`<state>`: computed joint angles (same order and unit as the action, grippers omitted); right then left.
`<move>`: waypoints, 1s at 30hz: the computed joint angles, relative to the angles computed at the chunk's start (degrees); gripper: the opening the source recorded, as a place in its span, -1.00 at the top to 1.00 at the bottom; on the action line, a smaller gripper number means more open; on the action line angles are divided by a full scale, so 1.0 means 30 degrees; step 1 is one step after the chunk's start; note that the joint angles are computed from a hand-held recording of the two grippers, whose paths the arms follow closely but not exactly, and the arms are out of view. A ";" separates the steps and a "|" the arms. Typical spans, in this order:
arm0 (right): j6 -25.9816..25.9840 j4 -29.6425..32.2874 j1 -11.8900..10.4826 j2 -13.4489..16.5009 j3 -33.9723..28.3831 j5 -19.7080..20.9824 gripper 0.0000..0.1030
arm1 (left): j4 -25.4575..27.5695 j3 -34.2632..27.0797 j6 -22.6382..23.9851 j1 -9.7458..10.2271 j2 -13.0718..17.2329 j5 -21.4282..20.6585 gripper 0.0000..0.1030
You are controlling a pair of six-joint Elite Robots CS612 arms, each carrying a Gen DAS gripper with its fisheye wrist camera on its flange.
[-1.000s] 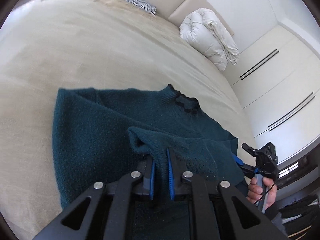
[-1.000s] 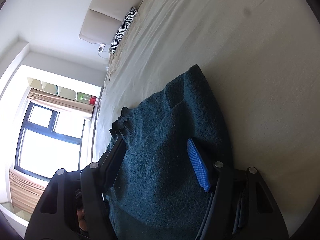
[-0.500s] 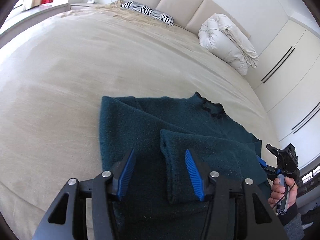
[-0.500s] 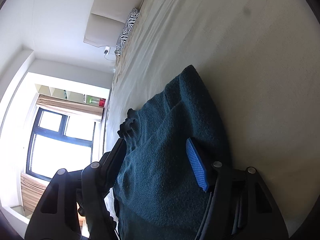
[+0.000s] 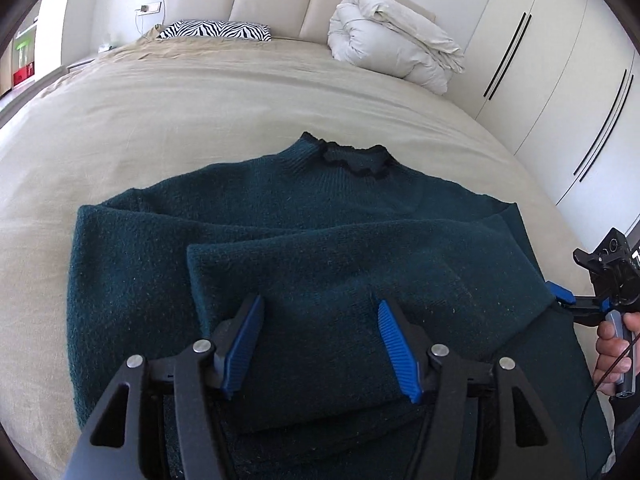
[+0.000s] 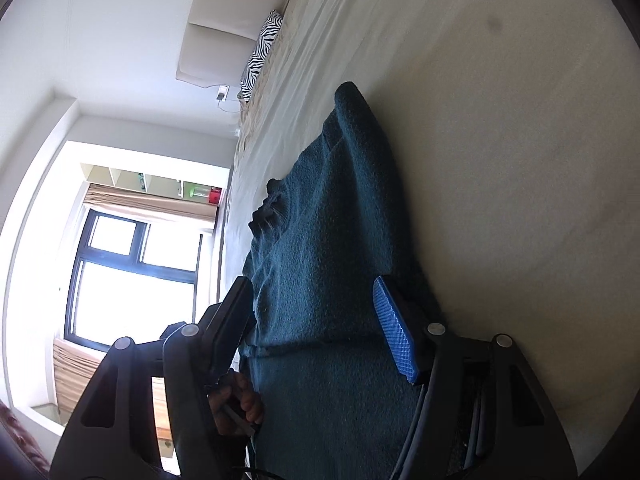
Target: Fold small clothes
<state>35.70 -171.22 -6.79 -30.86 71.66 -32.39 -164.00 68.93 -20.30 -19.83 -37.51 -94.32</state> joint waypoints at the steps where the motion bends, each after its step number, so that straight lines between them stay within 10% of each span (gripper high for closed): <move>1: 0.0167 -0.0405 -0.0106 -0.0227 0.0357 0.0005 -0.22 | -0.0152 -0.0032 -0.0089 0.0051 0.0057 -0.0310 -0.27; 6: 0.3905 -0.5082 -0.0384 -0.0112 0.0139 0.0554 -0.23 | -0.0124 -0.0192 0.0841 -0.0187 0.0173 0.0085 -0.54; 15: -0.0282 0.2241 0.0869 0.1180 -0.3136 -0.0877 -0.19 | -0.0069 -0.0283 0.2037 -0.0467 0.0294 0.0679 -0.89; 20: 0.5365 -0.2623 0.0447 0.2146 -0.3670 -0.2925 -0.16 | -0.0280 -0.0216 0.2042 -0.0470 0.0305 0.0726 -0.91; 23: 0.6738 -0.4047 0.0291 0.1059 -0.1811 -0.5384 -0.20 | 0.0403 -0.0092 0.2342 -0.0793 0.0023 0.2209 -0.91; 30: 0.0585 -0.3025 0.0274 -0.3047 0.4328 -0.6079 -0.23 | -0.3078 0.4733 0.0970 -0.1579 -0.3125 0.2236 -0.86</move>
